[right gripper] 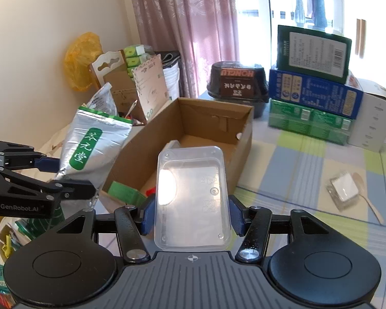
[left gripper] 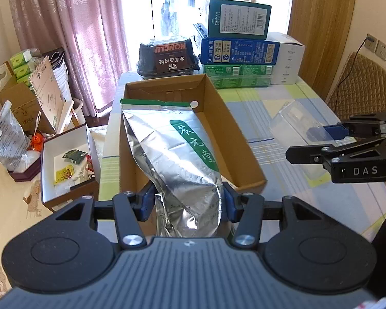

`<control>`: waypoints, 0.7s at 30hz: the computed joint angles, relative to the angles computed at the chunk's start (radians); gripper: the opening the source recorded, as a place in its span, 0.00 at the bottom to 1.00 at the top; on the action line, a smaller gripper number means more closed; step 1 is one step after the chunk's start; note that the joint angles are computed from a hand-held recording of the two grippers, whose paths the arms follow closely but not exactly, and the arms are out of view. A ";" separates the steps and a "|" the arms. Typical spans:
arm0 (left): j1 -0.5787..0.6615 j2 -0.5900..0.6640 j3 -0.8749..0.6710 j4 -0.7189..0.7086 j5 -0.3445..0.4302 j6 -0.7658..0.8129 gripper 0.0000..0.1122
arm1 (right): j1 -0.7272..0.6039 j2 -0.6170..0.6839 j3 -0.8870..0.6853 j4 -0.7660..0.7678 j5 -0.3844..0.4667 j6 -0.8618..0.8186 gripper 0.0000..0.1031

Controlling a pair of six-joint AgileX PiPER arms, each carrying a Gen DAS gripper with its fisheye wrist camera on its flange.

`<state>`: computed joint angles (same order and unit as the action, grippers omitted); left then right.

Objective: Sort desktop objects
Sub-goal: 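Carry the foil bag and plastic tray over to the cardboard box, then open both tools to drop the foil bag and tray into the box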

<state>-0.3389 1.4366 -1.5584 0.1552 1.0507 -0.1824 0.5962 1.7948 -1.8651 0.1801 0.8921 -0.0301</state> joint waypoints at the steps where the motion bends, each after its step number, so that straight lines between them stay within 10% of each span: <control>1: 0.010 0.014 -0.014 -0.006 0.002 0.017 0.42 | 0.001 0.018 -0.022 0.000 0.004 0.001 0.52; 21: 0.158 0.283 -0.324 -0.139 0.062 0.241 0.42 | -0.010 0.325 -0.417 0.001 0.115 0.044 0.52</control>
<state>-0.1805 1.7195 -1.8822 0.0159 1.1129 0.0589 0.5859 2.1195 -2.2819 0.1810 1.0071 0.0135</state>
